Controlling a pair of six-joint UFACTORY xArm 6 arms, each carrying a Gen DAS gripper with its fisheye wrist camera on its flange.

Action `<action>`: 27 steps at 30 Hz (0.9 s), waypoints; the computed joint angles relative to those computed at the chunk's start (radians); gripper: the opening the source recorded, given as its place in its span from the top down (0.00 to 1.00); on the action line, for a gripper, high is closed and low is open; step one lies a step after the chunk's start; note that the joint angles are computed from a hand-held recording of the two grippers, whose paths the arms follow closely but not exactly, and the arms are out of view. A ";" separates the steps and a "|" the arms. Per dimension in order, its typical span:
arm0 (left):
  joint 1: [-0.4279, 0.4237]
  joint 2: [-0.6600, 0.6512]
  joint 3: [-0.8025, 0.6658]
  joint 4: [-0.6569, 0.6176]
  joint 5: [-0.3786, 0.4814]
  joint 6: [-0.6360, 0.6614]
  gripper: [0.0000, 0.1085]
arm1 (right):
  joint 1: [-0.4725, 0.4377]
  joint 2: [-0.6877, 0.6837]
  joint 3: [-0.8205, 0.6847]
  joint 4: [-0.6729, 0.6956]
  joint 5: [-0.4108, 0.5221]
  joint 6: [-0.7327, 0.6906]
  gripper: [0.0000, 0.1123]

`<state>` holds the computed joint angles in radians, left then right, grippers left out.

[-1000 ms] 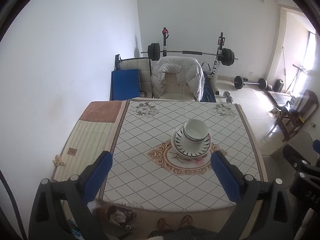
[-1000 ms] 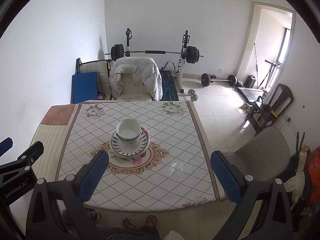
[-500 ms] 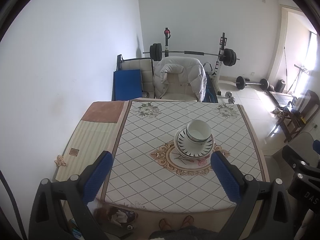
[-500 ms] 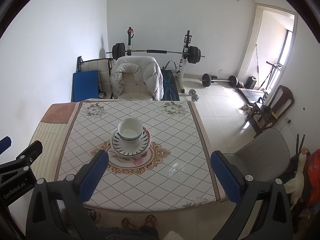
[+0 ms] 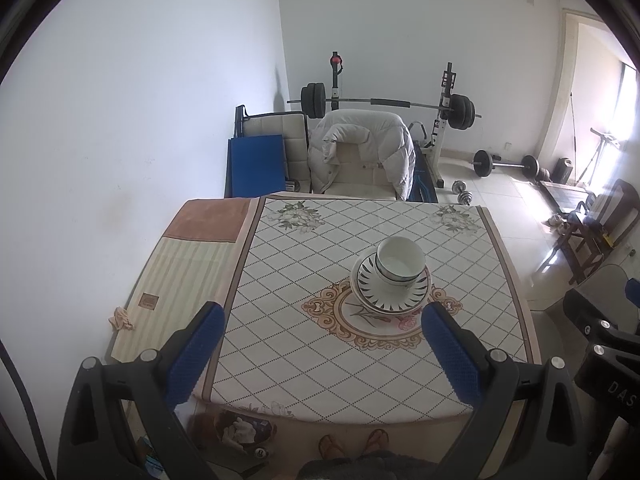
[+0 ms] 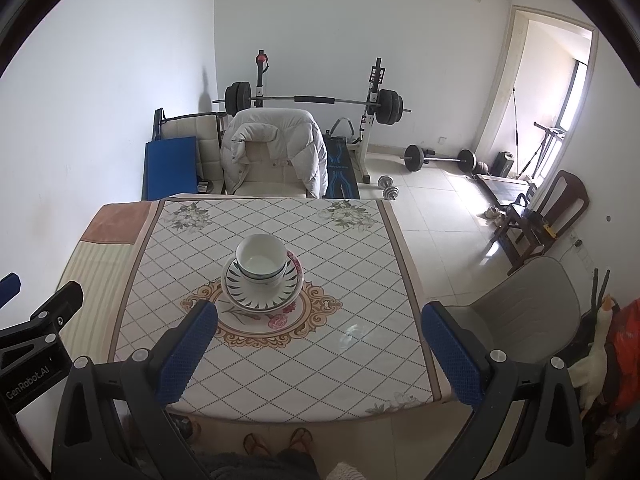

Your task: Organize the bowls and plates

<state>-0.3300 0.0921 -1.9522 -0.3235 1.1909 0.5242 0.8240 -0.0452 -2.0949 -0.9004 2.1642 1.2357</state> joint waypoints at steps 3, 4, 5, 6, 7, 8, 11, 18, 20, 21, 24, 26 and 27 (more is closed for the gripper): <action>-0.004 0.005 -0.006 0.003 0.001 -0.006 0.07 | -0.006 -0.002 0.004 0.008 -0.006 -0.002 0.08; -0.005 0.005 -0.007 0.004 0.000 -0.007 0.07 | -0.005 -0.007 0.011 0.012 -0.009 0.001 0.08; -0.006 0.005 -0.006 0.004 -0.001 -0.007 0.07 | -0.008 -0.012 0.019 0.015 -0.013 0.002 0.08; -0.005 0.004 -0.004 0.003 -0.001 -0.006 0.07 | -0.011 -0.015 0.024 0.018 -0.017 0.000 0.08; -0.006 0.003 -0.002 0.003 -0.003 -0.006 0.07 | -0.012 -0.019 0.028 0.020 -0.019 -0.002 0.08; -0.006 0.003 -0.003 0.006 -0.004 -0.007 0.07 | -0.010 -0.023 0.034 0.021 -0.020 0.001 0.08; -0.005 0.003 -0.002 0.003 -0.003 -0.006 0.07 | -0.019 -0.026 0.038 0.024 -0.028 -0.005 0.08; -0.004 0.004 -0.004 0.000 -0.004 -0.003 0.07 | -0.033 -0.039 0.051 0.030 -0.038 -0.014 0.08; -0.005 0.004 -0.003 0.000 -0.006 -0.001 0.07 | -0.035 -0.046 0.059 0.030 -0.040 -0.012 0.08; -0.003 -0.001 0.004 -0.003 -0.008 0.003 0.07 | -0.035 -0.047 0.061 0.030 -0.040 -0.012 0.08; -0.004 -0.002 0.007 -0.004 -0.008 0.004 0.07 | -0.033 -0.050 0.062 0.028 -0.037 -0.013 0.08; -0.005 -0.002 0.006 -0.005 -0.006 0.005 0.07 | -0.031 -0.053 0.062 0.026 -0.035 -0.013 0.08; -0.006 -0.003 0.005 -0.004 -0.005 0.005 0.07 | -0.033 -0.052 0.061 0.027 -0.036 -0.016 0.08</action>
